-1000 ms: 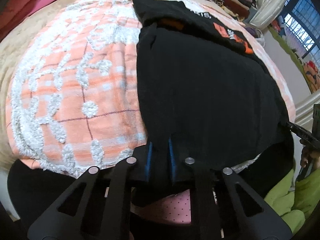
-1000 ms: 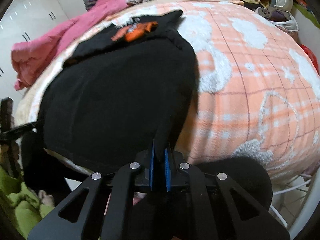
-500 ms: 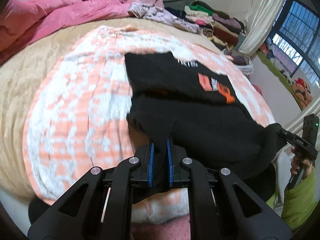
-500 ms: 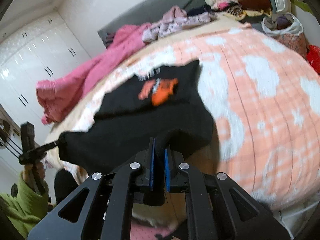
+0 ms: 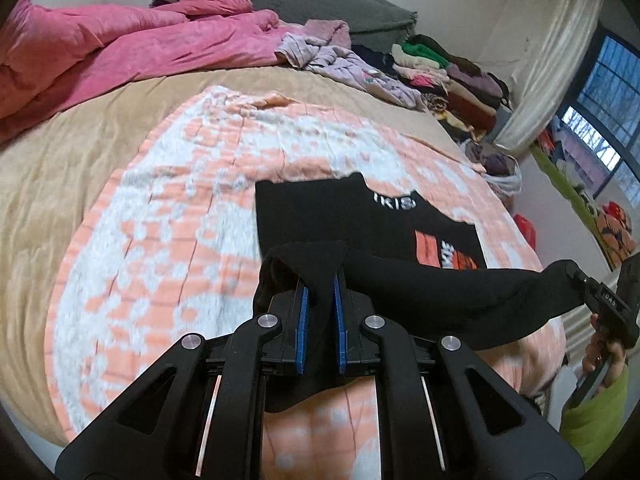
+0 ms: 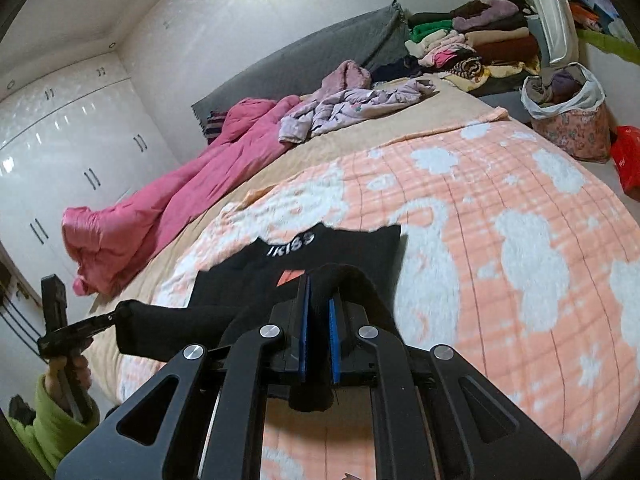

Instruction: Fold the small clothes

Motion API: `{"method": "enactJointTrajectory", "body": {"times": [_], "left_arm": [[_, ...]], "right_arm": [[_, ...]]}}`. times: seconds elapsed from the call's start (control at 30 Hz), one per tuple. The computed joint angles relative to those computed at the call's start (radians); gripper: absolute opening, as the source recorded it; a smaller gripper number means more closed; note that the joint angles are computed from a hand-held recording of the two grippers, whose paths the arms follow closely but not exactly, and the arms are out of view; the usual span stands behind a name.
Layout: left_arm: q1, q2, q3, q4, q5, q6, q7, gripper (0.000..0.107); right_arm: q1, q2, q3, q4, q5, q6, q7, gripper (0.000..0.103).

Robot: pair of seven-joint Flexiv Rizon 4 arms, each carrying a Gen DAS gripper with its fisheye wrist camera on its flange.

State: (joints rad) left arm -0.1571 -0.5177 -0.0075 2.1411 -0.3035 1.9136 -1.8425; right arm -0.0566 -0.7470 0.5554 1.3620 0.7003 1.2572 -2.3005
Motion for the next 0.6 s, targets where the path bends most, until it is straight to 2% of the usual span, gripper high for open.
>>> {"method": "enactJointTrajectory", "body": {"times": [0.2,0.37,0.6], "left_arm": [[0.027,-0.037,-0.009,-0.075,-0.008,-0.041,-0.003,0.005],[0.044,-0.063,-0.018,-0.110,-0.011,-0.061,-0.015,0.005],[0.004,-0.103,0.036,-0.162,-0.040,-0.104,-0.023,0.005]], "right_arm": [[0.067,-0.061,-0.060,-0.090,-0.065,0.010,0.103,0.007],[0.095,-0.110,-0.080,-0.146,-0.135,0.001,0.177,0.007],[0.123,-0.164,-0.097,-0.206,-0.217,-0.011,0.259,0.007]]}}
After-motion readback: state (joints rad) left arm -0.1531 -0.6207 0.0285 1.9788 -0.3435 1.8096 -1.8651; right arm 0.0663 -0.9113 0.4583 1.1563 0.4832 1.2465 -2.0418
